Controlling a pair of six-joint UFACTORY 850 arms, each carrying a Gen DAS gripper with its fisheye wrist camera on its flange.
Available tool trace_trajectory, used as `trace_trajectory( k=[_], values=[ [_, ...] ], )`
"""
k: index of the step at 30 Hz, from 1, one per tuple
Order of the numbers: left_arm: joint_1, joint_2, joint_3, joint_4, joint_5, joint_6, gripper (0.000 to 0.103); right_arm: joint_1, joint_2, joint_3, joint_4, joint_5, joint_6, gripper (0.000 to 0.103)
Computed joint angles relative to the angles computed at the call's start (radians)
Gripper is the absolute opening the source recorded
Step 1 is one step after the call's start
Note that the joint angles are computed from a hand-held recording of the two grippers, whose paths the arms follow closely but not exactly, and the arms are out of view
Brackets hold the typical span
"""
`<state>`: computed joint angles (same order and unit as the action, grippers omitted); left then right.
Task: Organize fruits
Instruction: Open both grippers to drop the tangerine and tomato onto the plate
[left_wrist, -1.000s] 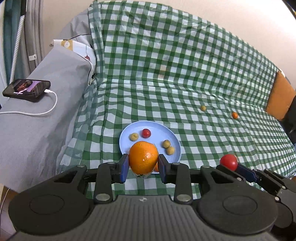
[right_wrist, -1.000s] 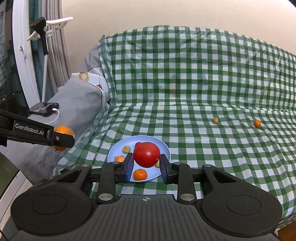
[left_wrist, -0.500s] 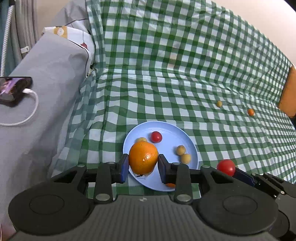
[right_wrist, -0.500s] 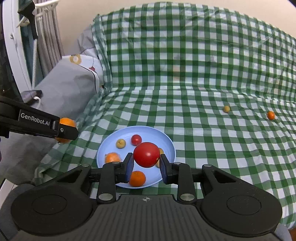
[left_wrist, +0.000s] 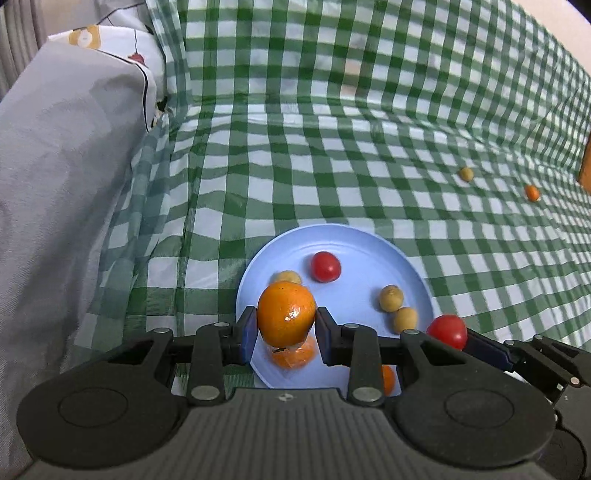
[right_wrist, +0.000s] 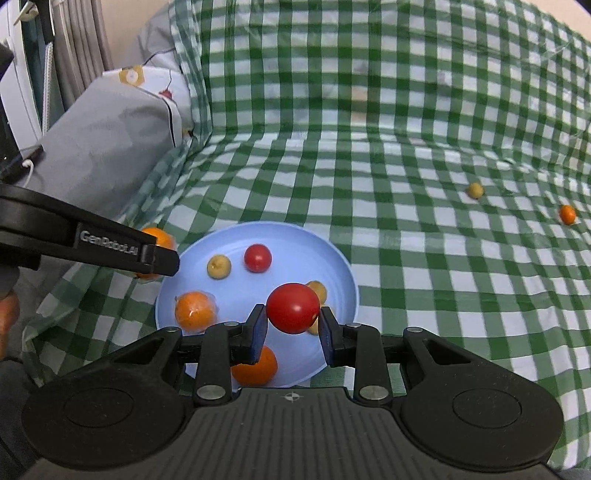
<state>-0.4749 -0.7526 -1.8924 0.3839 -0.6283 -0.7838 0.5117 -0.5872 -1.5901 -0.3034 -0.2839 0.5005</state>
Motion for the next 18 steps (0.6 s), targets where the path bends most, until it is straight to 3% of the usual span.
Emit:
trace_trajectory(
  k=[5, 7, 8, 9, 11, 13, 18],
  values=[
    [0.008, -0.036, -0.023, 0.008, 0.001, 0.012, 0.039, -0.002, -0.033, -0.028, 0.037, -0.021, -0.048, 0.032],
    [0.012, -0.040, -0.025, 0.018, 0.015, 0.018, 0.062, -0.004, -0.049, -0.047, 0.052, -0.030, -0.067, 0.032],
    [0.014, -0.039, -0.026, 0.015, 0.017, 0.026, 0.093, -0.006, -0.057, -0.060, 0.076, -0.036, -0.095, 0.032],
    [0.015, -0.032, -0.018, 0.028, 0.023, 0.010, 0.102, -0.009, -0.067, -0.076, 0.111, -0.048, -0.134, 0.034],
    [0.013, 0.003, 0.030, 0.086, 0.069, -0.059, 0.102, -0.011, -0.075, -0.099, 0.156, -0.070, -0.185, 0.056],
    [0.016, 0.024, 0.046, 0.047, 0.066, -0.025, 0.102, -0.008, -0.056, -0.085, 0.098, -0.060, -0.129, 0.081],
    [0.009, 0.157, 0.215, 0.081, 0.085, -0.131, 0.102, -0.001, 0.040, 0.013, 0.027, -0.059, -0.072, 0.092]
  ],
)
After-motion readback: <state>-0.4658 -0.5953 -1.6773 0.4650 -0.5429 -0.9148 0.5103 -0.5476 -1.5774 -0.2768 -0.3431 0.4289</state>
